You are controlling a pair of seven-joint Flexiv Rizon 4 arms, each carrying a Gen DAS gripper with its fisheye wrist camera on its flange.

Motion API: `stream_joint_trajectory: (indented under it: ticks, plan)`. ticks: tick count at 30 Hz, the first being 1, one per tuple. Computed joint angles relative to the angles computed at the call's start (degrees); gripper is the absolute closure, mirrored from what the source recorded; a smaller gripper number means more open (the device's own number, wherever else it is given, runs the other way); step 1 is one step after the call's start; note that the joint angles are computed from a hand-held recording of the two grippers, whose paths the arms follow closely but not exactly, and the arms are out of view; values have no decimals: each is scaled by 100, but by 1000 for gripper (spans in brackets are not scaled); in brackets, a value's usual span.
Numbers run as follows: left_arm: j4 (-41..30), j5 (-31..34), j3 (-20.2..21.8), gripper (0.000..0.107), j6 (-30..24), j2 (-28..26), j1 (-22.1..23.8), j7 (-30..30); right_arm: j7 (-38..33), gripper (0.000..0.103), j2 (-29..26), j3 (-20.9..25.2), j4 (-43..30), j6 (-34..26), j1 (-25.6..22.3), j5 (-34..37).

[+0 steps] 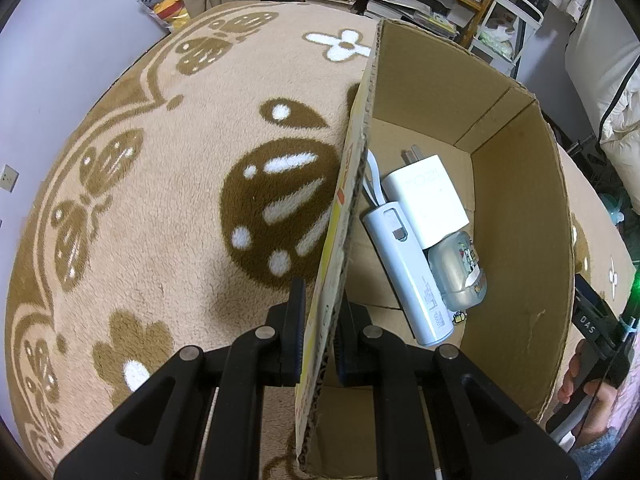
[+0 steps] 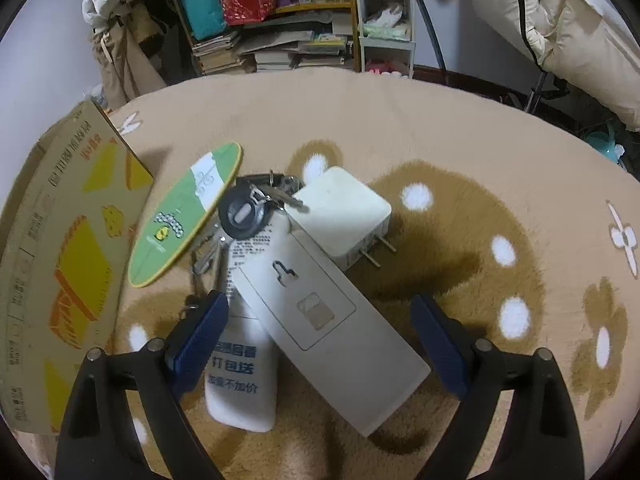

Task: Organize rigid objects
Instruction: 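Grasp the white rectangular plastic plate with the right tool and lift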

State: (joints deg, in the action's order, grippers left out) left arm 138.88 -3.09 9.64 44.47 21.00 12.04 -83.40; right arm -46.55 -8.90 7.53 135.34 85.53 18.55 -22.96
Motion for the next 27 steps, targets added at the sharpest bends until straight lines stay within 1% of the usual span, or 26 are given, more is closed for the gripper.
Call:
stream_joint_trajectory:
  ticks: [3, 5, 6, 7, 8, 11, 15, 17, 20, 23, 25, 27]
  plan:
    - [4, 8, -2, 95, 4, 4, 2, 5, -102, 7, -125, 98, -14, 173, -80, 251]
    - [0, -3, -1, 95, 0, 0, 1, 5, -334, 10, -196, 359, -105, 200, -249, 704]
    - [3, 0, -1, 95, 1, 3, 2, 4, -535, 11, -235, 575, -179, 186, -396, 1027]
    - [1, -1, -2, 95, 1, 1, 2, 3, -617, 11, -252, 609, -211, 177, -405, 1151]
    - [1, -1, -3, 95, 1, 1, 3, 3, -753, 14, -257, 694, -244, 148, -453, 1308]
    - [4, 5, -3, 95, 10, 4, 3, 3, -1218, 21, -268, 1050, -385, 10, -654, 1946]
    - [-19, 63, -33, 95, 9, 0, 8, -21, -1205, 27, -179, 982, -524, -383, -481, 2332]
    - [-28, 80, -35, 95, 0, -1, 6, -26, -1358, 36, -177, 1052, -626, -496, -497, 2674]
    - [-24, 73, -32, 95, 2, -1, -2, -37, -1881, 48, -157, 1311, -832, -704, -669, 3541]
    - [-28, 79, -31, 95, 1, -3, -3, -39, -2188, 50, -115, 1363, -988, -917, -704, 4283]
    - [-41, 90, -35, 95, -3, -8, -1, -39, -2140, 50, -78, 1231, -925, -859, -536, 4324]
    - [-44, 88, -30, 95, -7, -7, -2, -33, -1775, 50, -15, 998, -752, -743, -280, 3956]
